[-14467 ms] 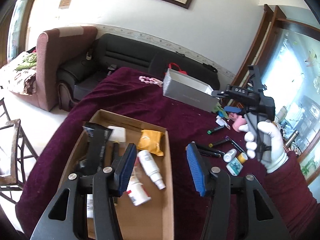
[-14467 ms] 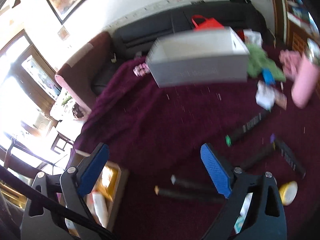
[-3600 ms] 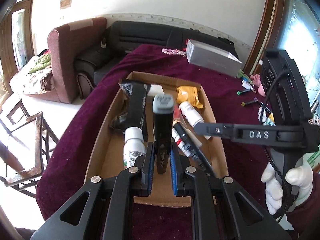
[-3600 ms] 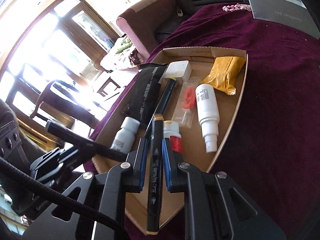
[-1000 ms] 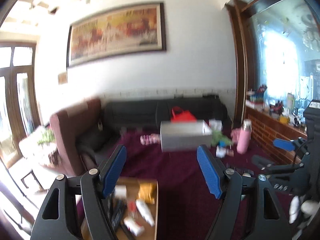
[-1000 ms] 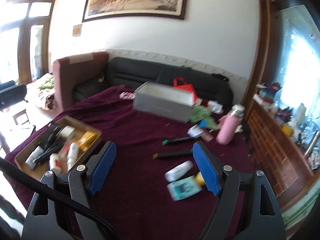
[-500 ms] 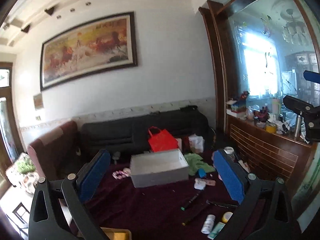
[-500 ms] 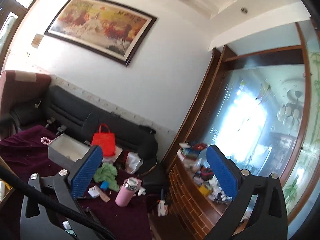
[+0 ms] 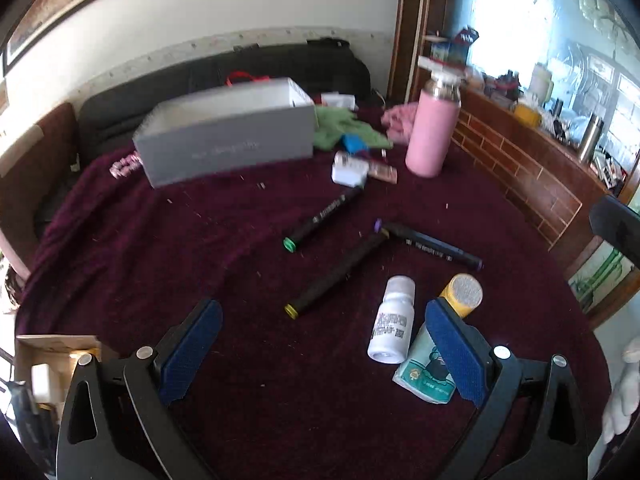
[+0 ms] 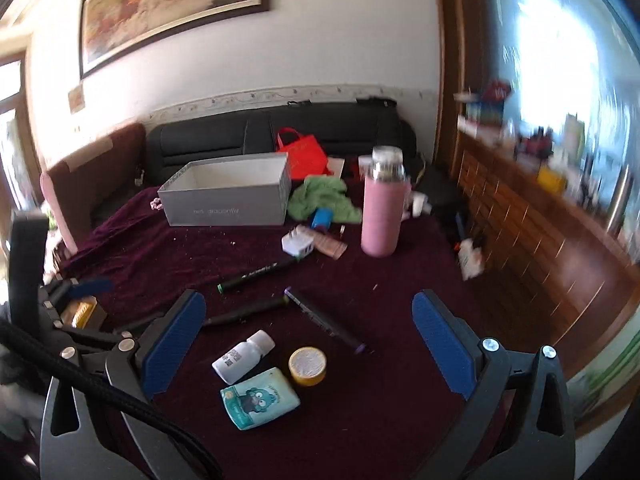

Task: Organize objects
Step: 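Withdraw both open grippers from the box toward the table items, then grasp the white medicine bottle with the left gripper and lift it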

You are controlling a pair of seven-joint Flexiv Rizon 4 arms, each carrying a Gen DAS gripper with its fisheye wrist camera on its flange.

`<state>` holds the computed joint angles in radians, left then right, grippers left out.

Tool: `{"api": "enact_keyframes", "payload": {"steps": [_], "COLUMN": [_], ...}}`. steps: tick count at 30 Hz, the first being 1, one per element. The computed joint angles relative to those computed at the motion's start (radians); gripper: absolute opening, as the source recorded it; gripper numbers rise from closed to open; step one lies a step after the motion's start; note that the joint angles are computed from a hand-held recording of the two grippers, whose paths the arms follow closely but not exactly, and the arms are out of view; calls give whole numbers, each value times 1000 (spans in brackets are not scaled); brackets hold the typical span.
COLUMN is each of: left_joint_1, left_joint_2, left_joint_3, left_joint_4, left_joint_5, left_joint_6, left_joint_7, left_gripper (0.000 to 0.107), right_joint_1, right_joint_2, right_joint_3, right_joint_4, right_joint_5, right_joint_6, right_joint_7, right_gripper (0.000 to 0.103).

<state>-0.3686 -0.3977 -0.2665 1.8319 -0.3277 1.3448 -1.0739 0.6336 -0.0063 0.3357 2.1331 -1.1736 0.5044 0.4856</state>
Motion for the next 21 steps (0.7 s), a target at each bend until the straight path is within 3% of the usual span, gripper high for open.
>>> {"api": "enact_keyframes", "payload": {"steps": [4, 14, 15, 16, 17, 18, 21], "left_joint_1": [-47, -126, -152, -178, -179, -158, -151], "left_joint_2": [-57, -182, -196, -211, -216, -208, -195], "left_joint_3": [35, 77, 106, 136, 133, 104, 105], "left_joint_4": [-55, -190, -213, -242, -255, -235, -222], "left_joint_5": [58, 166, 195, 239, 232, 190, 203], "left_joint_6": [-30, -107, -118, -159, -210, -196, -198], "left_joint_7": [-34, -73, -95, -124, -108, -96, -147], "left_gripper": [98, 97, 89, 63, 52, 32, 29], "right_joint_1": [-61, -152, -165, -177, -188, -196, -200], "right_joint_2": [19, 15, 15, 15, 15, 15, 13], "right_joint_3": [-39, -76, -85, -91, -97, -99, -91], "right_joint_4": [94, 187, 197, 205, 212, 216, 217], "right_joint_5": [-115, -266, -285, -306, -327, -336, -334], "right_joint_6": [122, 277, 316, 348, 377, 393, 392], "right_joint_7": [214, 440, 466, 494, 521, 537, 541], "right_gripper": [103, 103, 103, 103, 103, 103, 103]}}
